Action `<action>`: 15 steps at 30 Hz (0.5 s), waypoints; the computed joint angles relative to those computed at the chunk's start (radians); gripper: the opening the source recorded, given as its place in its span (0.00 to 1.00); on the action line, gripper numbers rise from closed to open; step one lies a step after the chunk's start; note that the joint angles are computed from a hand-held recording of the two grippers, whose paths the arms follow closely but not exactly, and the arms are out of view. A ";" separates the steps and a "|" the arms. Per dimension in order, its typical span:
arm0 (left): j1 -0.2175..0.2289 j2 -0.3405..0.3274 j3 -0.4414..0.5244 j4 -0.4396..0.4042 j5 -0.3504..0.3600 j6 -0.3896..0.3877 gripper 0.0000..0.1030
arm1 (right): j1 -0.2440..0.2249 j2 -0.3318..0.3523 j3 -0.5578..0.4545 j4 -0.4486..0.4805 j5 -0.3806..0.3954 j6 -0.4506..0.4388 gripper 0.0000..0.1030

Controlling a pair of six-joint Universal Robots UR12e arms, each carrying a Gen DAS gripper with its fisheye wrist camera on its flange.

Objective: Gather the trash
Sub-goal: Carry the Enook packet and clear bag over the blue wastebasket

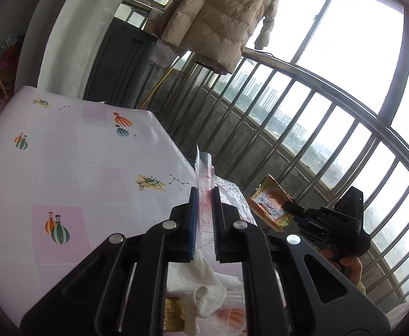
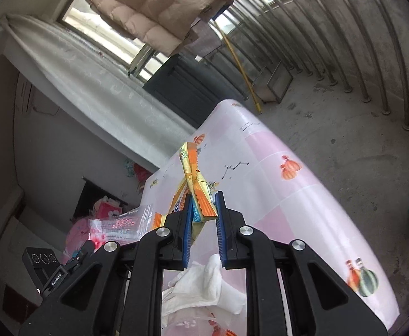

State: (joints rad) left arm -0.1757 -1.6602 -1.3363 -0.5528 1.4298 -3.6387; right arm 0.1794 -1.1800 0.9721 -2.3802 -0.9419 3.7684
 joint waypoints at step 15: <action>-0.140 -0.410 0.631 -0.515 -0.215 0.308 0.08 | -0.156 -0.226 0.375 -0.037 -0.481 0.257 0.15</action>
